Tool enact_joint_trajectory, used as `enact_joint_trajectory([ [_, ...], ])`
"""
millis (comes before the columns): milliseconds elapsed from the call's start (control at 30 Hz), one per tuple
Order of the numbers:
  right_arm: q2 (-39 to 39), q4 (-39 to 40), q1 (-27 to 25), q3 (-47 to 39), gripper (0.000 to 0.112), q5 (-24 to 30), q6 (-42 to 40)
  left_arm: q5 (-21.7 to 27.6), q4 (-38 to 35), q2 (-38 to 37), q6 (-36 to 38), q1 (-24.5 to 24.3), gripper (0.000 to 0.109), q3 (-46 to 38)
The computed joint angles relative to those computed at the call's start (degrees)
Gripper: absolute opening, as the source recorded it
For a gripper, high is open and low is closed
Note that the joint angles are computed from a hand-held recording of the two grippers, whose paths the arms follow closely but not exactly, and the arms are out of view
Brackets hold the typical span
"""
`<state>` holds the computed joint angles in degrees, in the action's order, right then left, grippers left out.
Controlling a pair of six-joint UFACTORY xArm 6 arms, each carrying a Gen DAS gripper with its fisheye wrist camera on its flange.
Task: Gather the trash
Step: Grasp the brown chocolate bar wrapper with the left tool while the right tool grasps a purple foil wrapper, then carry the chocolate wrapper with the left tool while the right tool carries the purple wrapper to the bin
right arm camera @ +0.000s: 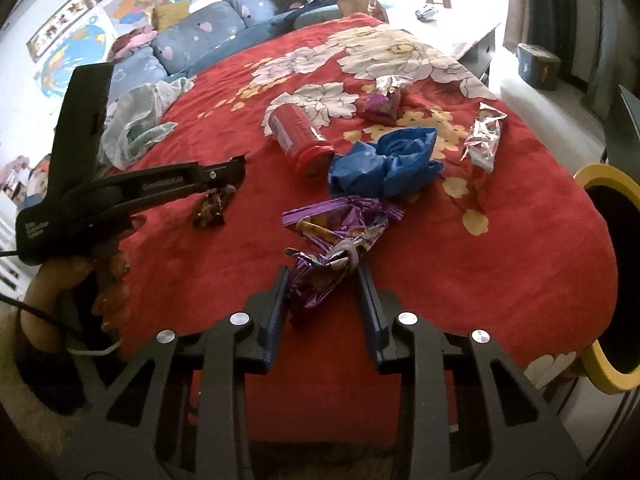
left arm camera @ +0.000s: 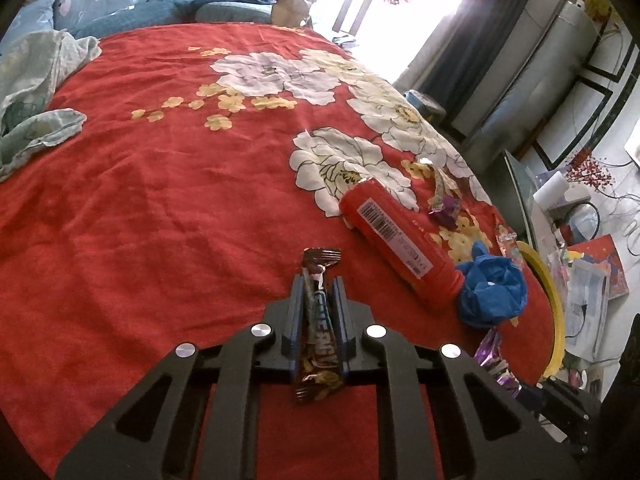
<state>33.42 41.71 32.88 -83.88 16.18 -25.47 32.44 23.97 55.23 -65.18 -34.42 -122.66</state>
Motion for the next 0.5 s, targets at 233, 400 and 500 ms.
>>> enact_joint_trajectory([
  [233, -1.8, 4.3, 0.3, 1.0, 0.024, 0.5, -5.7, -1.9, 4.7, -2.5, -3.2, 0.1, 0.012, 2.5],
  [400, -3.4, 7.2, 0.5, 1.9, 0.024, 0.6, -9.3, -2.9, 6.8, -3.9, -4.5, 0.0, 0.012, 3.3],
  [500, -4.5, 8.8, 0.4, 2.4, 0.017, 0.3, -11.2, -3.3, 7.7, -4.1, -4.5, -0.4, 0.012, 2.9],
])
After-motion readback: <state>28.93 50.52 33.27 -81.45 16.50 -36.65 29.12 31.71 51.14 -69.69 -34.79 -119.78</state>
